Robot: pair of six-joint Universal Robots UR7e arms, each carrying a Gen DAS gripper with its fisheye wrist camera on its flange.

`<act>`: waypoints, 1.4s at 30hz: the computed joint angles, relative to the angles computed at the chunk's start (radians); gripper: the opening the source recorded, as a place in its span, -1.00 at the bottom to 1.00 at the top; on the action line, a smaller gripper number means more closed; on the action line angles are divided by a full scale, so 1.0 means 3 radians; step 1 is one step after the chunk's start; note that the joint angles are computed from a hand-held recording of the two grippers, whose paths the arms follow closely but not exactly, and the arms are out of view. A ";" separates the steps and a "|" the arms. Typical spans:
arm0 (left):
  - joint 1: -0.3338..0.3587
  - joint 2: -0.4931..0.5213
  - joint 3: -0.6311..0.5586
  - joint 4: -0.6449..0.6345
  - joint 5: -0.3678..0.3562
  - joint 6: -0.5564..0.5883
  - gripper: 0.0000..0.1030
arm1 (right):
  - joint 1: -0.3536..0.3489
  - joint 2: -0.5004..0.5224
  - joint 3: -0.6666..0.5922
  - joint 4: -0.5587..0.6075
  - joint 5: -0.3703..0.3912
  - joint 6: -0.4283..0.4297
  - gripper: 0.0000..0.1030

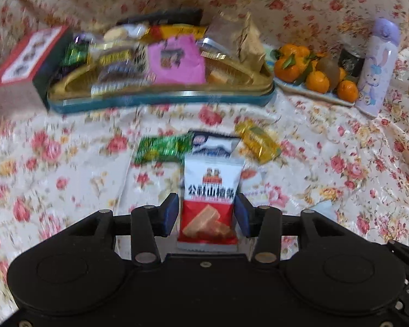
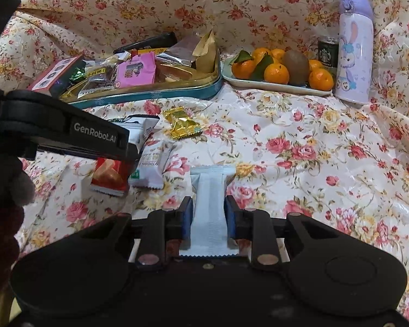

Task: Organize snacks
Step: 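Lift both held packets up from the sofa cushion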

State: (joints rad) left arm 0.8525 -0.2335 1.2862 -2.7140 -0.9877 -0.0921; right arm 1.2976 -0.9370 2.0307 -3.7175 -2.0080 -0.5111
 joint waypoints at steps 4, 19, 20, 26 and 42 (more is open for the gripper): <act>-0.0022 0.0012 0.0047 -0.0067 0.0085 0.0040 0.04 | 0.0011 -0.0043 0.0082 0.0023 0.0014 0.0059 -0.48; -0.0109 -0.0099 0.0290 -0.0140 0.0288 0.0030 -0.15 | 0.0040 -0.0231 0.0363 0.0024 -0.0003 0.0360 -0.48; -0.0121 -0.0124 0.0336 -0.0190 0.0315 0.0032 -0.15 | 0.0046 -0.0242 0.0384 0.0003 0.0000 0.0366 -0.48; -0.0198 -0.0306 0.0612 -0.0458 0.0406 0.0041 -0.15 | 0.0093 -0.0324 0.0508 -0.0084 0.0043 0.0406 -0.51; -0.0191 -0.0490 0.0894 -0.0498 0.0517 0.0025 -0.15 | -0.0001 -0.0273 0.0452 -0.0031 -0.0039 0.0311 -0.56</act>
